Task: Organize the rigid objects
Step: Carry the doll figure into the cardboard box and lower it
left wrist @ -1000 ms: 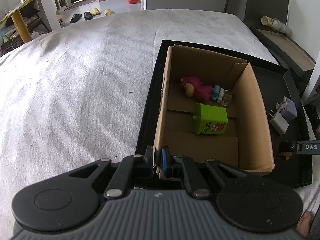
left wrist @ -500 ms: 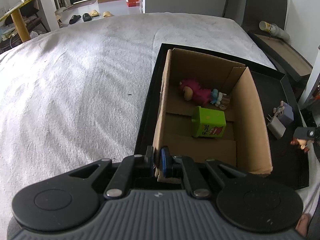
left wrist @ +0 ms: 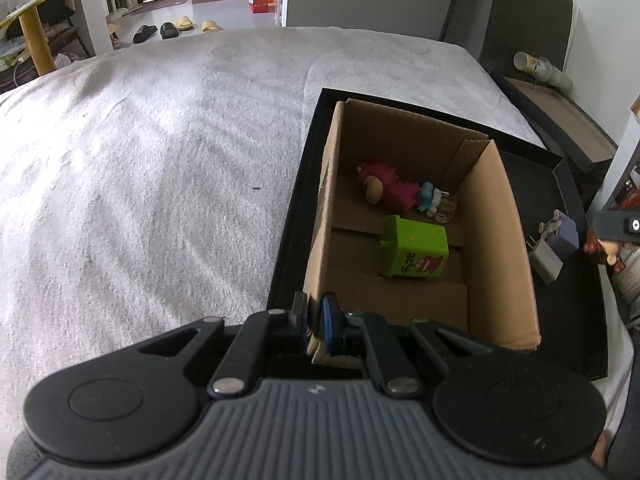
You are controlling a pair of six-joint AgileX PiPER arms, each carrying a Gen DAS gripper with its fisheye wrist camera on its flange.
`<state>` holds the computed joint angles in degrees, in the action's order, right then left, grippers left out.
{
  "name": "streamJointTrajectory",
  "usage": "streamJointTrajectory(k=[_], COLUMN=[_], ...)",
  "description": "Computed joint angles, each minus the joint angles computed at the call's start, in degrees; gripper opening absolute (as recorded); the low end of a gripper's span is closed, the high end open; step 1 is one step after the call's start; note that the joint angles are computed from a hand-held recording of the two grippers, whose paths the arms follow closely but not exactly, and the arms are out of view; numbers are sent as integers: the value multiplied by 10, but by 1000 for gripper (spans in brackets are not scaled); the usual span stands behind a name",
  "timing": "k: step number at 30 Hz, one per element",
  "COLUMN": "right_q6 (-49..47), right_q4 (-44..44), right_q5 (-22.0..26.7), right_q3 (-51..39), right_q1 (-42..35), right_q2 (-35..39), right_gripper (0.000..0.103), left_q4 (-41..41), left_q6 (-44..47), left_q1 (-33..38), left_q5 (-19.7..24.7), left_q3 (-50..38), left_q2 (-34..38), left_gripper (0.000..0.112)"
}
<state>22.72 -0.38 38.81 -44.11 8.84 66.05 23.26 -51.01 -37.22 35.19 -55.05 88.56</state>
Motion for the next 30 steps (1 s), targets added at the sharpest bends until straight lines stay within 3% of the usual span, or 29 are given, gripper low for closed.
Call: streamJointTrajectory(k=[5, 14, 30], right_q6=[-23, 7, -9], right_q4=[44, 19, 57], right_q5=[-2, -14, -32], right_q3=[-22, -61, -115], right_q1=[10, 66, 108], right_q2=[15, 68, 168], right_gripper=[39, 39, 39], left_q4=[-19, -6, -11], left_q6=[15, 7, 10], left_q1=[9, 7, 2], left_q5=[-16, -24, -23], left_q3=[8, 17, 23], left_q2=[-8, -13, -19], left_gripper=[6, 6, 6])
